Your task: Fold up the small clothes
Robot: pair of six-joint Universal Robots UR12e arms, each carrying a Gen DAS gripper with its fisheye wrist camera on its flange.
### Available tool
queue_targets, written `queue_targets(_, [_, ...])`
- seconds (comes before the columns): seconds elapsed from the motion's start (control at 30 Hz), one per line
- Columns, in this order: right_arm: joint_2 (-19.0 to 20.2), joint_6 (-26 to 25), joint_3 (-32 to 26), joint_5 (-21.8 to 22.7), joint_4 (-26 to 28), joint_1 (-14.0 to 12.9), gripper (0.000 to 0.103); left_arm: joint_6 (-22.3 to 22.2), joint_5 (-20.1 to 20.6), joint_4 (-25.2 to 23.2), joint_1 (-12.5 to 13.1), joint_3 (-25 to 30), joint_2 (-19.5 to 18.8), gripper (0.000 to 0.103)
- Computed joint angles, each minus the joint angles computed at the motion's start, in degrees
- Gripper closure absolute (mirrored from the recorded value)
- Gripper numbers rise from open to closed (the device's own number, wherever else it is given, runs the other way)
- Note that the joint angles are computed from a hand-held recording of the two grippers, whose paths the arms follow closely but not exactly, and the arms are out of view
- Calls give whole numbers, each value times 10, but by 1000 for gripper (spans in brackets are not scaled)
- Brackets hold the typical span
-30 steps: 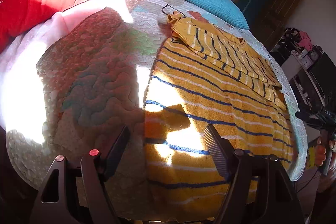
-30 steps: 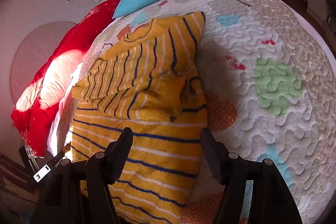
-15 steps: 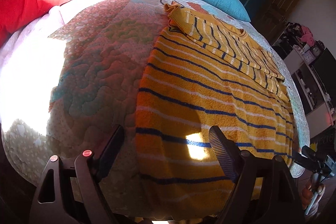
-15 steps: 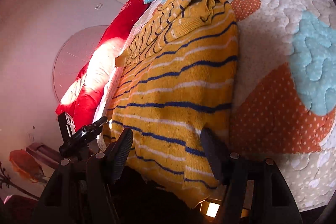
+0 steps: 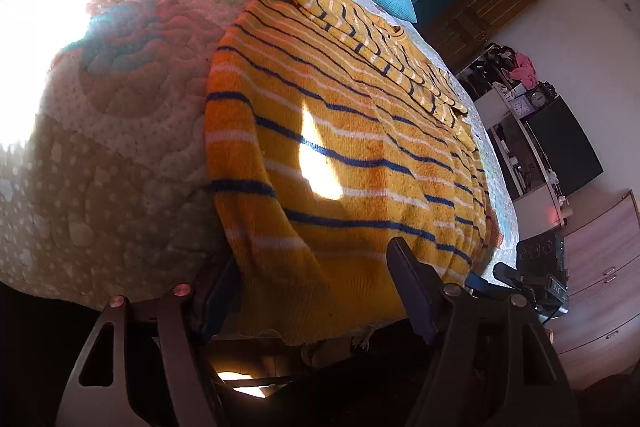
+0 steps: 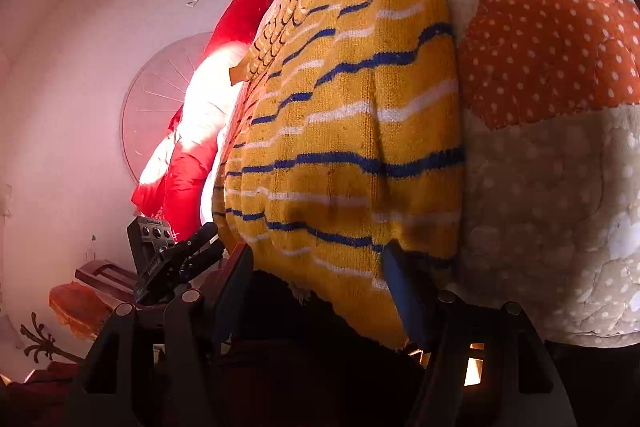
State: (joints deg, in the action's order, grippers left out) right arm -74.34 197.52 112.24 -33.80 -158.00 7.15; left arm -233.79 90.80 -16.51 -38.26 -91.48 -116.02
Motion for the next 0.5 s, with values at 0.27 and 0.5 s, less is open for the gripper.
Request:
queue_targets(0.27, [-3, -7, -11, -53, 19, 21, 52, -63, 9, 8, -2, -17, 4, 91])
queue_targets(0.5, [-10, -8, -16, -50, 16, 26, 97, -61, 40, 11, -12, -3, 10, 94])
